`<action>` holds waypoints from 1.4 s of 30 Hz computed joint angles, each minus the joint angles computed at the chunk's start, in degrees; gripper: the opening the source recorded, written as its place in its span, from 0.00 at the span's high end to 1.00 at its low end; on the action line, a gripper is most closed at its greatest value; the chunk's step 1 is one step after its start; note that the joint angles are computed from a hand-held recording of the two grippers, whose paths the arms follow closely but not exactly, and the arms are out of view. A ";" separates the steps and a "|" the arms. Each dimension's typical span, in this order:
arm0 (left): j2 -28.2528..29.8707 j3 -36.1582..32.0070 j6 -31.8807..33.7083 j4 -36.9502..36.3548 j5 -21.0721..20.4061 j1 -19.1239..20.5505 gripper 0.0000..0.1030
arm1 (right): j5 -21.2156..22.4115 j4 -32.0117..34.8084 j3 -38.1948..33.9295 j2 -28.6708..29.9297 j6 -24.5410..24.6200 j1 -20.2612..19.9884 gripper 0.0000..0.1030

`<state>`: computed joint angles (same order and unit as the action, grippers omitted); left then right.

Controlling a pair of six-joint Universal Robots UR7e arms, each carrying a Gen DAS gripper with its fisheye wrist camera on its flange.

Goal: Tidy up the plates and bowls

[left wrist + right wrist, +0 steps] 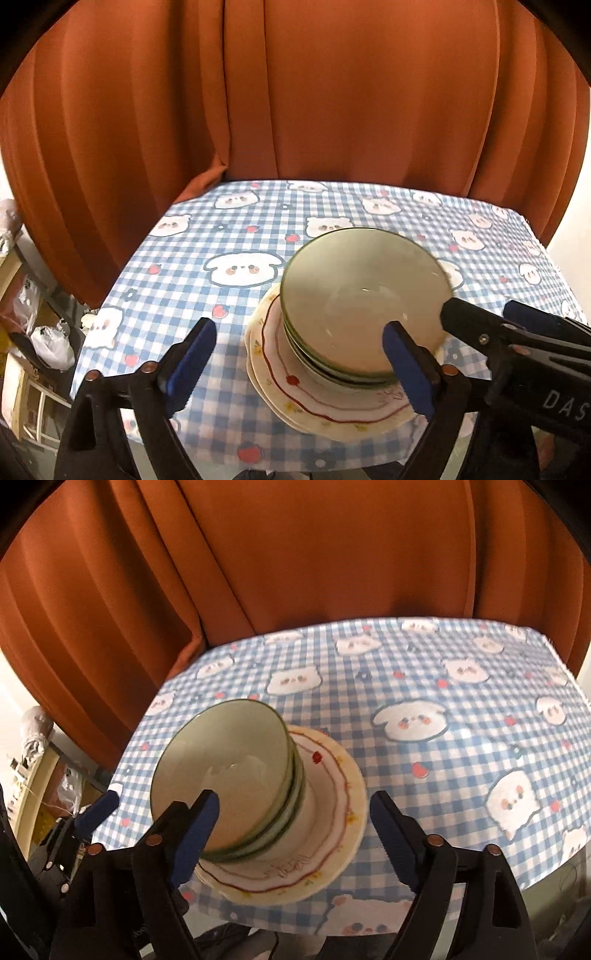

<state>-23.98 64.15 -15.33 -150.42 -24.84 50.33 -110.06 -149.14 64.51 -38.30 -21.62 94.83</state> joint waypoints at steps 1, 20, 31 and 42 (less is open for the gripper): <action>-0.23 0.90 0.07 -1.27 -0.04 -0.39 0.09 | 0.41 -1.12 1.28 -0.92 -0.62 -0.19 0.14; 0.82 9.84 -0.80 -12.54 2.40 -5.74 0.03 | 2.32 -26.97 23.25 -14.15 -12.30 -5.48 0.02; 1.48 10.11 -1.71 -11.73 3.29 -7.08 0.03 | 3.39 -31.28 27.75 -16.93 -13.35 -6.81 0.01; 1.49 10.27 -1.98 -11.54 3.45 -7.28 0.03 | 3.54 -31.86 28.46 -17.39 -13.60 -6.77 0.01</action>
<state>-22.49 74.42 -17.31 -161.97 -21.40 43.05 -106.51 -181.00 92.97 -55.69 -35.22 88.06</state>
